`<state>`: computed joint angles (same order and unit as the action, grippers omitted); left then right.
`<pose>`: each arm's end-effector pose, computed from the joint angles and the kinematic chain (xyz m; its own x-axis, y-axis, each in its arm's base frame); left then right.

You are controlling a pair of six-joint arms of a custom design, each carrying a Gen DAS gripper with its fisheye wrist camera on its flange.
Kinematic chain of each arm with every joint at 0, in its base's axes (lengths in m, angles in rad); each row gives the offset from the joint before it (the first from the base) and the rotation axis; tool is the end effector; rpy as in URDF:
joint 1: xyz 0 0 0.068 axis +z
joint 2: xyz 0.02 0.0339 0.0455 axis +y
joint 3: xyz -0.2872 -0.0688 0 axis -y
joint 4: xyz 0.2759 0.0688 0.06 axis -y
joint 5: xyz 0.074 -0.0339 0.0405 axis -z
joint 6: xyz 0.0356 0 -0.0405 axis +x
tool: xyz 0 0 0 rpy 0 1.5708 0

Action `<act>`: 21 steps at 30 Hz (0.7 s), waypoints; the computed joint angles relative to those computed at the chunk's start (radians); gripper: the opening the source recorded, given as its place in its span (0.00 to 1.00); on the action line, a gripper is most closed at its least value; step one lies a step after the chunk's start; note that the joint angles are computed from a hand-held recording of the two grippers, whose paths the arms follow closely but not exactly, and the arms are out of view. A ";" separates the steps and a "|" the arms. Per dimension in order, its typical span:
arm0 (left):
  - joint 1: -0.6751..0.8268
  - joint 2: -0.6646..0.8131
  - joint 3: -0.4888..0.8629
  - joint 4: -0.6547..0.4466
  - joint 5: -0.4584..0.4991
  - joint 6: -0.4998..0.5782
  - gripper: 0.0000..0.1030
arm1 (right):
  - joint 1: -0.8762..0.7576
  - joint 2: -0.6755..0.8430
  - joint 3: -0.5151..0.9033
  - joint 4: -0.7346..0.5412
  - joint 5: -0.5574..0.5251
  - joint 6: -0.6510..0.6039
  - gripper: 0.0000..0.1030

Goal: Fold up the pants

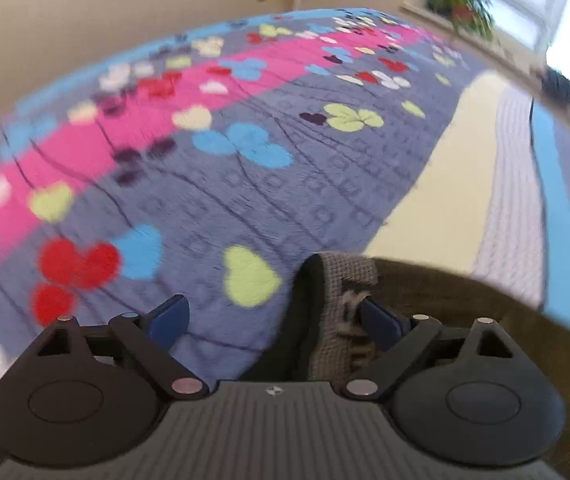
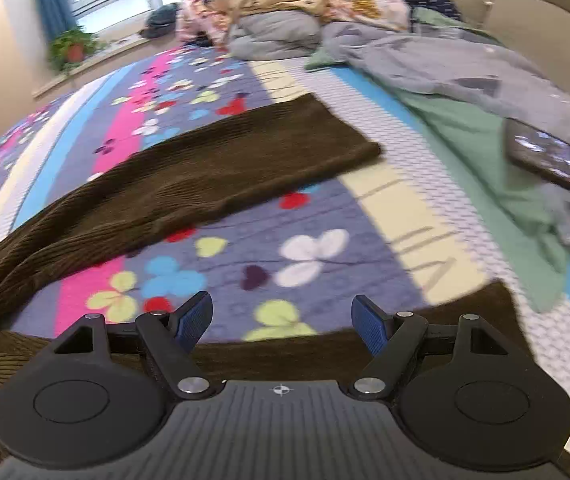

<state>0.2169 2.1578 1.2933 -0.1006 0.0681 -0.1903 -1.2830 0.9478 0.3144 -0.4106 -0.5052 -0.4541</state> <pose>0.4557 0.0979 0.0916 -0.7549 -0.3596 -0.5485 -0.3255 0.9314 -0.1626 0.0628 -0.1516 0.1409 -0.5583 0.5336 -0.6353 0.5844 0.7965 0.1554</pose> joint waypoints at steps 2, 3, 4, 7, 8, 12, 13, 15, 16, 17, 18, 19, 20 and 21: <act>0.009 -0.005 0.003 -0.003 0.117 -0.023 0.33 | 0.079 -0.013 -0.020 0.038 0.048 0.046 0.76; -0.019 -0.028 -0.014 0.003 0.063 -0.025 0.30 | 0.121 -0.001 -0.031 0.075 0.076 0.071 0.76; -0.032 -0.042 -0.024 0.008 0.040 0.002 0.27 | 0.156 0.012 -0.038 0.103 0.099 0.091 0.76; -0.024 -0.065 -0.034 0.025 0.046 0.000 0.24 | 0.279 0.070 -0.055 0.216 0.174 0.179 0.76; -0.012 -0.077 -0.038 0.044 0.063 -0.008 0.23 | 0.307 0.086 -0.056 0.242 0.188 0.193 0.76; 0.001 -0.106 -0.039 0.107 0.038 0.046 0.24 | 0.431 0.142 -0.048 0.333 0.217 0.253 0.75; 0.006 -0.090 -0.008 0.071 0.041 0.052 0.24 | 0.456 0.161 -0.043 0.362 0.215 0.270 0.75; 0.001 -0.049 0.043 0.017 0.028 0.091 0.24 | 0.492 0.233 -0.026 0.426 0.208 0.308 0.76; -0.009 -0.040 0.039 0.022 0.004 0.110 0.24 | 0.505 0.276 -0.015 0.459 0.210 0.333 0.76; -0.024 -0.029 0.034 0.043 -0.030 0.122 0.25 | 0.514 0.323 -0.002 0.490 0.212 0.361 0.76; -0.037 -0.021 0.029 0.060 -0.058 0.121 0.25 | 0.519 0.375 0.020 0.511 0.215 0.386 0.76; -0.046 -0.023 0.019 0.068 -0.078 0.113 0.26 | 0.522 0.422 0.045 0.526 0.226 0.415 0.76; -0.054 -0.018 0.018 0.073 -0.098 0.108 0.26 | 0.519 0.455 0.066 0.538 0.229 0.437 0.76; -0.061 -0.014 0.020 0.075 -0.115 0.109 0.27 | 0.512 0.495 0.100 0.550 0.224 0.461 0.76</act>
